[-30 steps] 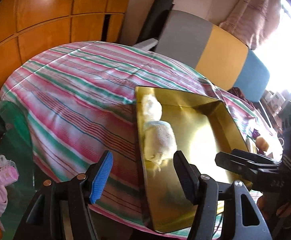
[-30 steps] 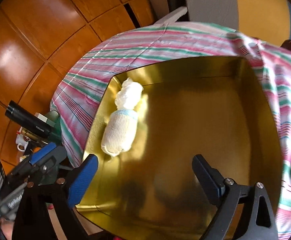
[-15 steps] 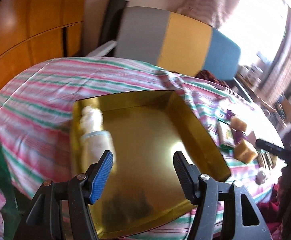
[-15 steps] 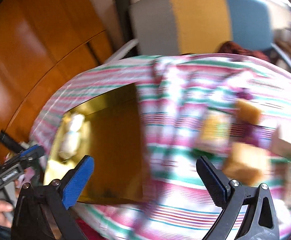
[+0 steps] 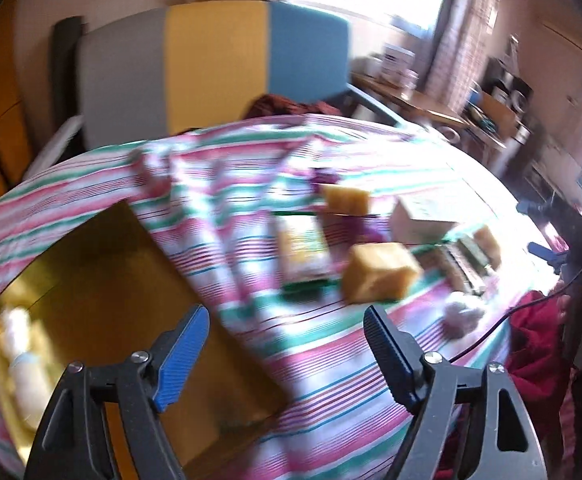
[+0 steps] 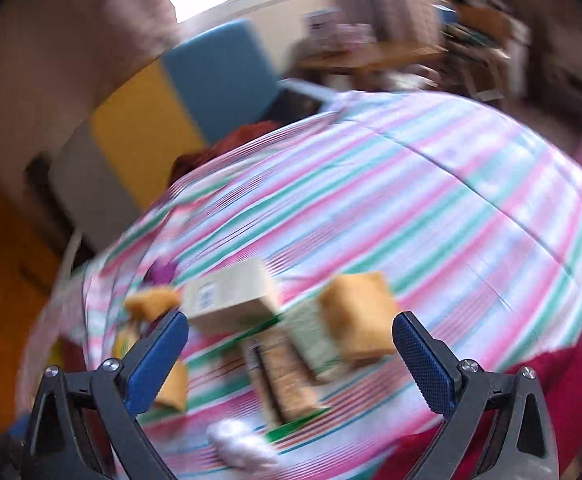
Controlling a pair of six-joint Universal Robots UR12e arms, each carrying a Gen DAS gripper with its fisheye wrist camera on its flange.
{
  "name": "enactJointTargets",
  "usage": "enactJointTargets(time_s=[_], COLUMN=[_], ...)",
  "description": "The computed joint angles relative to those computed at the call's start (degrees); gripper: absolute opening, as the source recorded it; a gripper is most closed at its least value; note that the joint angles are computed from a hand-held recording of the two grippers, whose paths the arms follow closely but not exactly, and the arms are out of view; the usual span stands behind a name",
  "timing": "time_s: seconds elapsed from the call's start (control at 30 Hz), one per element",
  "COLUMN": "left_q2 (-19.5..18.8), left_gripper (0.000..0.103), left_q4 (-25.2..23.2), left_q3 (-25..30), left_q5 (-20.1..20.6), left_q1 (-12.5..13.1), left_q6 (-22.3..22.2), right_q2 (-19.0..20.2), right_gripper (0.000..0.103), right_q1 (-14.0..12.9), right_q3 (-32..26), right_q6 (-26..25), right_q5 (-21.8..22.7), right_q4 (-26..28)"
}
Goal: Organize objects
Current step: 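Move the left gripper back to the table and grasp the large yellow sponge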
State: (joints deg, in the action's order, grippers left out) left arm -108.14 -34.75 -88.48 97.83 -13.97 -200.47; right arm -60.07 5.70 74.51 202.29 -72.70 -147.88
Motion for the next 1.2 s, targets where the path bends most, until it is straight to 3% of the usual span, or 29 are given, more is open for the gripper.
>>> enactJointTargets(time_s=[0.1, 0.2, 0.53, 0.67, 0.8, 1.03, 1.2], left_q2=[-3.4, -6.48, -11.45, -12.41, -13.43, -13.94, -13.69], left_gripper=[0.084, 0.086, 0.09, 0.09, 0.1, 0.1, 0.102], left_q4=[-2.11, -5.38, -9.19, -9.79, -9.94, -10.33, -9.24], left_q3=[4.08, 7.75, 13.31, 14.43, 15.7, 16.78, 16.2], left_q5=[-2.46, -3.88, -5.39, -5.48, -5.01, -4.4, -6.49], left_q1=[-0.79, -1.37, -1.6, -1.64, -1.83, -2.23, -2.23], left_q6=[2.03, 2.32, -0.9, -0.64, 0.08, 0.93, -0.68], right_q2=[0.03, 0.33, 0.52, 0.79, 0.89, 1.1, 1.22], right_gripper=[0.103, 0.103, 0.103, 0.103, 0.103, 0.103, 0.103], right_q1=[-1.08, -1.05, -2.51, -2.5, -2.53, -2.46, -2.45], right_q3=[1.61, 1.97, 3.44, 3.12, 2.87, 2.72, 2.61], right_q6=[6.27, 8.07, 14.81, 14.07, 13.39, 14.11, 14.1], right_q5=[2.59, 3.83, 9.0, 9.47, 9.78, 9.43, 9.69], right_q4=[-4.97, -7.43, -9.89, -9.55, -8.78, -8.78, -8.72])
